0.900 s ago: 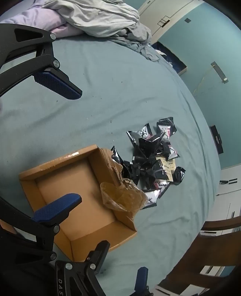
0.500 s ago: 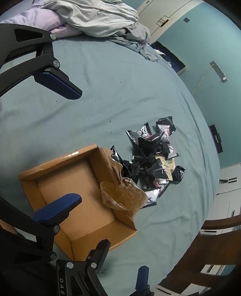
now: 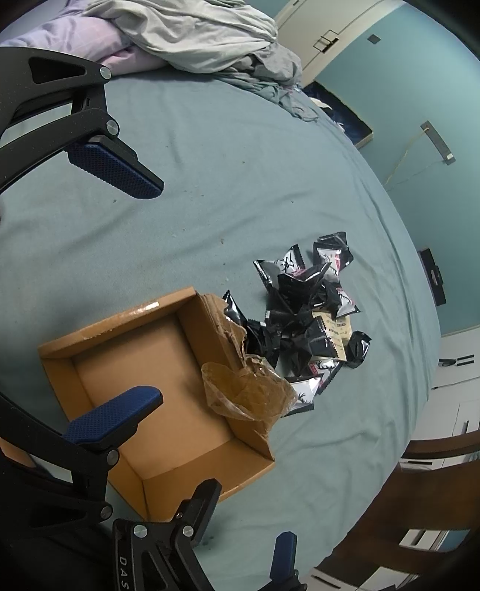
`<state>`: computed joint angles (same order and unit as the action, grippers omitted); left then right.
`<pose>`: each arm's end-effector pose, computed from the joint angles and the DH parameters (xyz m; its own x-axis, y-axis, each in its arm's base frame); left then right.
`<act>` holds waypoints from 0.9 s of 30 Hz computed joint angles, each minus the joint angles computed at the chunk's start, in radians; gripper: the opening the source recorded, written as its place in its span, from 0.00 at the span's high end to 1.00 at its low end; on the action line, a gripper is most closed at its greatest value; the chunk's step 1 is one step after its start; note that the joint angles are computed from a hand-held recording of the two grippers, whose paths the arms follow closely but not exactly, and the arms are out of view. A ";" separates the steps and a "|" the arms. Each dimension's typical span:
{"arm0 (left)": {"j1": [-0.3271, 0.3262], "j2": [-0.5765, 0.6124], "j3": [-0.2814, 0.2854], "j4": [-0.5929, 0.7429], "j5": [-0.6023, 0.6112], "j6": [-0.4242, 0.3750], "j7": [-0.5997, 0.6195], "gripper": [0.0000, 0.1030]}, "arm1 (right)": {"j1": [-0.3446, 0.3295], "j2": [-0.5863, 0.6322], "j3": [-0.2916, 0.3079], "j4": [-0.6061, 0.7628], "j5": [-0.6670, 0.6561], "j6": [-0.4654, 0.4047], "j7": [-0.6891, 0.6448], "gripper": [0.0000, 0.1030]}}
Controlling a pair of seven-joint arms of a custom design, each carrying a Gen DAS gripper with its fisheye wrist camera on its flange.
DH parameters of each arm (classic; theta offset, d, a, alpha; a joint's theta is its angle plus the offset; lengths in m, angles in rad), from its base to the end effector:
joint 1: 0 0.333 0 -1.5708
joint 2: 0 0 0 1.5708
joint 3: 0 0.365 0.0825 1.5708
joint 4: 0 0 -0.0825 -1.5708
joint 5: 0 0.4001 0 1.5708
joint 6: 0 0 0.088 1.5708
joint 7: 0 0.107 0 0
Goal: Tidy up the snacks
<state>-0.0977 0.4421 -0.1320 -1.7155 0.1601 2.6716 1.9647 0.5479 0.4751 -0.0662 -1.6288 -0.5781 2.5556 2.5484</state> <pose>0.7211 -0.1585 0.4272 -0.5907 -0.7638 -0.2603 -0.6402 0.6399 -0.4250 0.6584 0.3624 0.4281 -0.0740 -0.9970 0.0229 -0.8113 0.0469 -0.5827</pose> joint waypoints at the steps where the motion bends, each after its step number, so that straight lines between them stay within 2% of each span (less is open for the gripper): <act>1: 0.002 0.000 -0.001 0.000 -0.001 -0.001 0.002 0.00 | -0.001 0.000 0.000 -0.001 0.000 0.002 0.000 0.00; 15: 0.007 -0.001 -0.003 0.000 -0.011 -0.002 0.011 0.00 | 0.000 0.000 -0.001 -0.001 0.000 0.001 -0.002 0.00; 27: 0.004 0.011 0.001 0.026 -0.016 -0.034 0.004 0.00 | -0.004 -0.003 0.000 -0.006 0.007 0.007 0.001 0.00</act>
<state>-0.0932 0.4528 -0.1312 -1.6892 0.1439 2.6373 1.9692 0.5443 0.4725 -0.0666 -1.6351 -0.5707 2.5626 2.5495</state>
